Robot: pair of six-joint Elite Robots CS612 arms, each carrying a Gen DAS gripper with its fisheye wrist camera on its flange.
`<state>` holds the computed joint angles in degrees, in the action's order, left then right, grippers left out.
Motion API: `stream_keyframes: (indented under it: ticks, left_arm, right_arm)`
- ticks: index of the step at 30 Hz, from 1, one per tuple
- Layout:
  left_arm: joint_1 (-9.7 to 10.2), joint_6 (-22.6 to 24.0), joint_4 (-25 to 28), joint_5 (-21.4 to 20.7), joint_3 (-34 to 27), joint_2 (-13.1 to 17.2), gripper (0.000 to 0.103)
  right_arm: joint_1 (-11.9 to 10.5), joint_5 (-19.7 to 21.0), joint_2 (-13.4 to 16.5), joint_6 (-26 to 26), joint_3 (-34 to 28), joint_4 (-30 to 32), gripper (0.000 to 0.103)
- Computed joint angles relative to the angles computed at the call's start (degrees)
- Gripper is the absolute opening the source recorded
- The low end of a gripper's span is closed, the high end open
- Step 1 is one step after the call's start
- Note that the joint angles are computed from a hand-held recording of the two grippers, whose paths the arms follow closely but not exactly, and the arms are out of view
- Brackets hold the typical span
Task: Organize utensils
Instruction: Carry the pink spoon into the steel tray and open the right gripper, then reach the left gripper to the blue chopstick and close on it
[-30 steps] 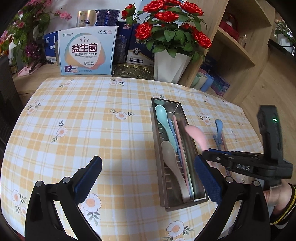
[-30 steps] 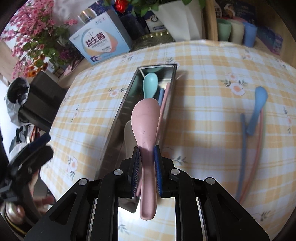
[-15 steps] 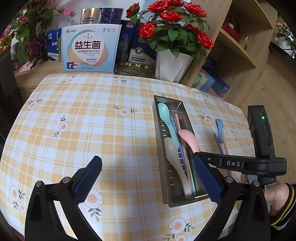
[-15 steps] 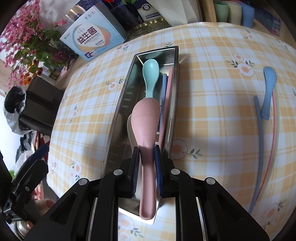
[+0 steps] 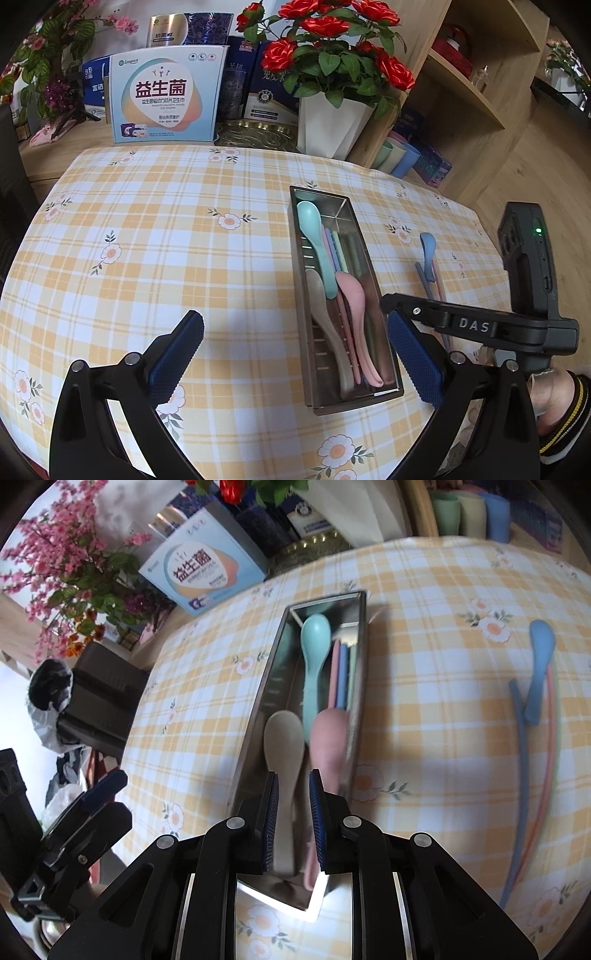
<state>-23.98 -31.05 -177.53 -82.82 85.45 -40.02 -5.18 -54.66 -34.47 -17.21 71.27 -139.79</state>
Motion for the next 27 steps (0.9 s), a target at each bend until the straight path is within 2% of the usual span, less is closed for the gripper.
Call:
stream_keyframes:
  ticks: [7, 10, 17, 27]
  left_arm:
    - [-0.79, 0.05, 3.12, 1.1, -1.35, 0.33, 0.097]
    - [-1.03, -0.29, 3.28, 0.22, -1.93, 0.62, 0.097]
    - [-1.99, -0.53, 6.01, -0.97, -4.31, 1.4, 0.097]
    - [-4.52, 1.34, 10.62, 0.76, -8.45, 2.76, 0.095]
  right_arm:
    - [-1.93, -0.89, -0.7, 1.97, 2.78, -10.06, 0.018]
    - [-3.04, -1.62, -0.43, 3.48, 3.16, -13.27, 0.018]
    - [-5.44, -3.59, 0.51, 7.17, 3.44, -16.13, 0.018]
    - [-8.55, -4.53, 1.53, 10.63, 4.39, -20.97, 0.018]
